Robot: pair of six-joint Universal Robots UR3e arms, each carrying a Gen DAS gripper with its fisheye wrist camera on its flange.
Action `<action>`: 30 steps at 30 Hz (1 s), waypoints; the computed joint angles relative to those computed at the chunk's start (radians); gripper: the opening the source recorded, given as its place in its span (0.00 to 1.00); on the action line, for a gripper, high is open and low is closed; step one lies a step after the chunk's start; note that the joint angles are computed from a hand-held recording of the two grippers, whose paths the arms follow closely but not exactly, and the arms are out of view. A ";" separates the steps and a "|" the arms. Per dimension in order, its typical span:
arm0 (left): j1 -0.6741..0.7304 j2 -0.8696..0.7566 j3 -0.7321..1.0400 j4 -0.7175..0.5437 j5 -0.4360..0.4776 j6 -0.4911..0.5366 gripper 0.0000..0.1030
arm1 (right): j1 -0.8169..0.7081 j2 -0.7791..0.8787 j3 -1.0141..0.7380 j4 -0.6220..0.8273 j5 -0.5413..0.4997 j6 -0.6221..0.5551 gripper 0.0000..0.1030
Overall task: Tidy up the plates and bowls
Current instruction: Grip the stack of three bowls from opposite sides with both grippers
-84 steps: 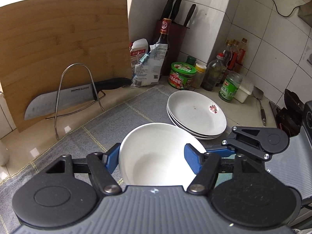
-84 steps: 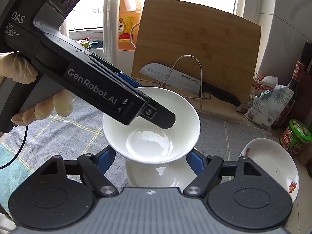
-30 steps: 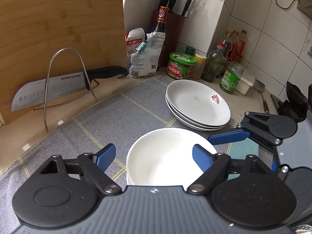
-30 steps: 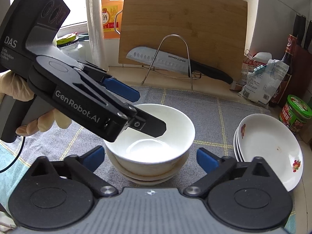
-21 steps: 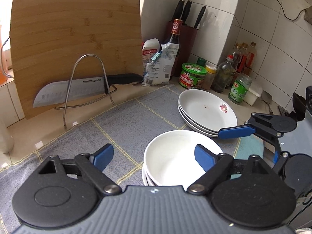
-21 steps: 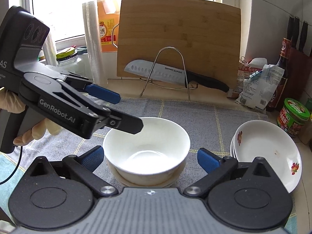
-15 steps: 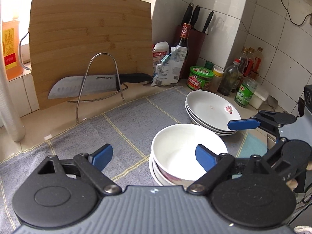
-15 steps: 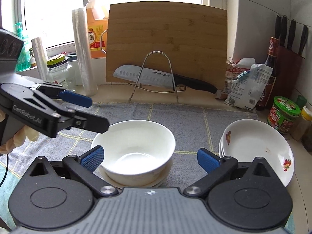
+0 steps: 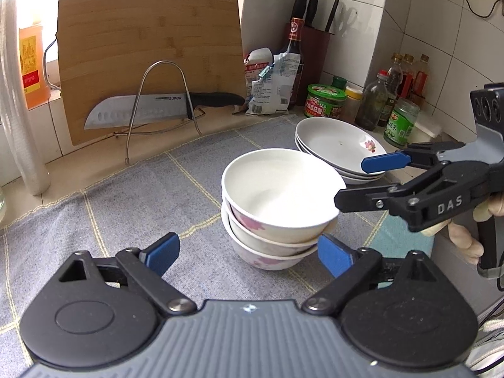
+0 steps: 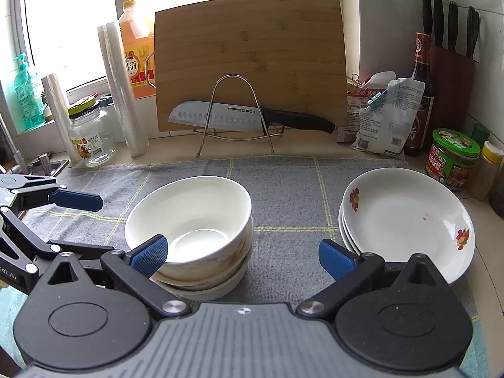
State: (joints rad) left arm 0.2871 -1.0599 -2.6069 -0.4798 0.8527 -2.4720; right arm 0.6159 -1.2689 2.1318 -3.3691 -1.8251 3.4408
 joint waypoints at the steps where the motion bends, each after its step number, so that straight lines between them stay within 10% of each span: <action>1: -0.014 -0.012 -0.004 0.017 0.014 -0.006 0.92 | -0.013 -0.014 0.032 -0.035 0.033 -0.012 1.00; 19: -0.160 -0.426 0.016 0.320 0.147 0.174 0.92 | 0.052 0.028 -0.069 0.345 -0.050 0.020 1.00; 30: -0.267 -0.596 0.090 0.484 0.249 0.019 1.00 | -0.089 0.058 -0.130 0.373 0.167 -0.295 1.00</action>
State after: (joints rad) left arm 0.0204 -1.6561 -2.5166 0.0038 1.1021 -2.4528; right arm 0.5269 -1.2107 2.0013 -2.9961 -1.6582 3.1459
